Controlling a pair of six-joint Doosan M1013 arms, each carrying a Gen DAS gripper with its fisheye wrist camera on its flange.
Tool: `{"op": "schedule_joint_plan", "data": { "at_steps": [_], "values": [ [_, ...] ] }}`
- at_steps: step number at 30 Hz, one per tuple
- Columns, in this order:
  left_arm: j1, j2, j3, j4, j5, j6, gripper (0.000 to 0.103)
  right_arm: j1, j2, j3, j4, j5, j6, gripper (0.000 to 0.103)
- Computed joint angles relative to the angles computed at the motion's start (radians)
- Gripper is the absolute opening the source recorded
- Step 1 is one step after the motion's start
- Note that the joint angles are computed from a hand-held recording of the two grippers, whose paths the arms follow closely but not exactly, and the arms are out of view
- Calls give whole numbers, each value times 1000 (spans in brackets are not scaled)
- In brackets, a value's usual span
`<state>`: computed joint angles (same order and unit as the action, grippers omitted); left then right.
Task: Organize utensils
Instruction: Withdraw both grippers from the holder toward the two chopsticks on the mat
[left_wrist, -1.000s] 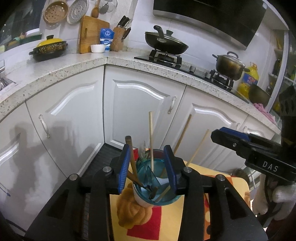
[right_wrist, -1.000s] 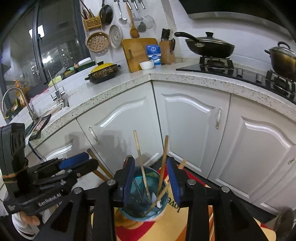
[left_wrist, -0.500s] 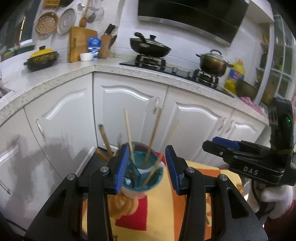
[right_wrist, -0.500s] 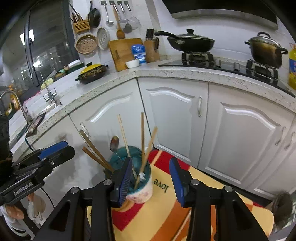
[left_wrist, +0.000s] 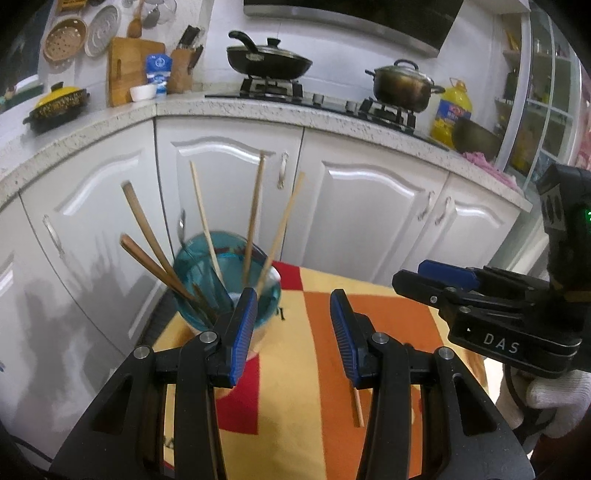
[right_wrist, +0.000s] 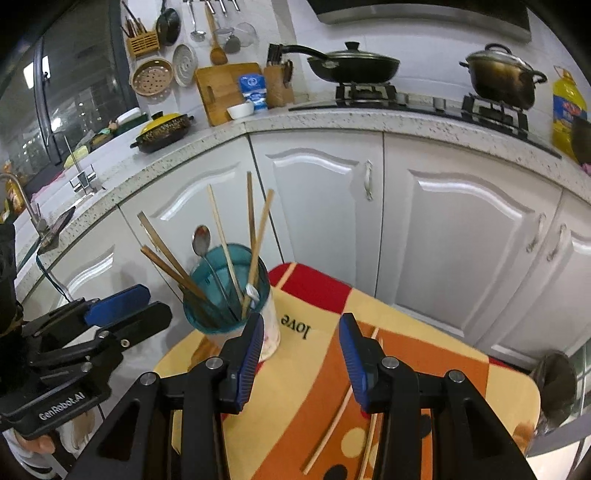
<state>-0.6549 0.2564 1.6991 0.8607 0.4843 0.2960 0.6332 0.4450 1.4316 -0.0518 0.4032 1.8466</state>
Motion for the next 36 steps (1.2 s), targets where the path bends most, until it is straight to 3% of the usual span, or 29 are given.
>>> {"op": "schedule_joint_plan", "data": {
  "at_steps": [25, 36],
  "values": [
    [4, 78, -32, -203, 41, 164, 40, -30, 18, 40, 16, 76, 40, 41],
    [15, 101, -33, -293, 42, 222, 40, -51, 70, 33, 70, 151, 14, 41]
  ]
}}
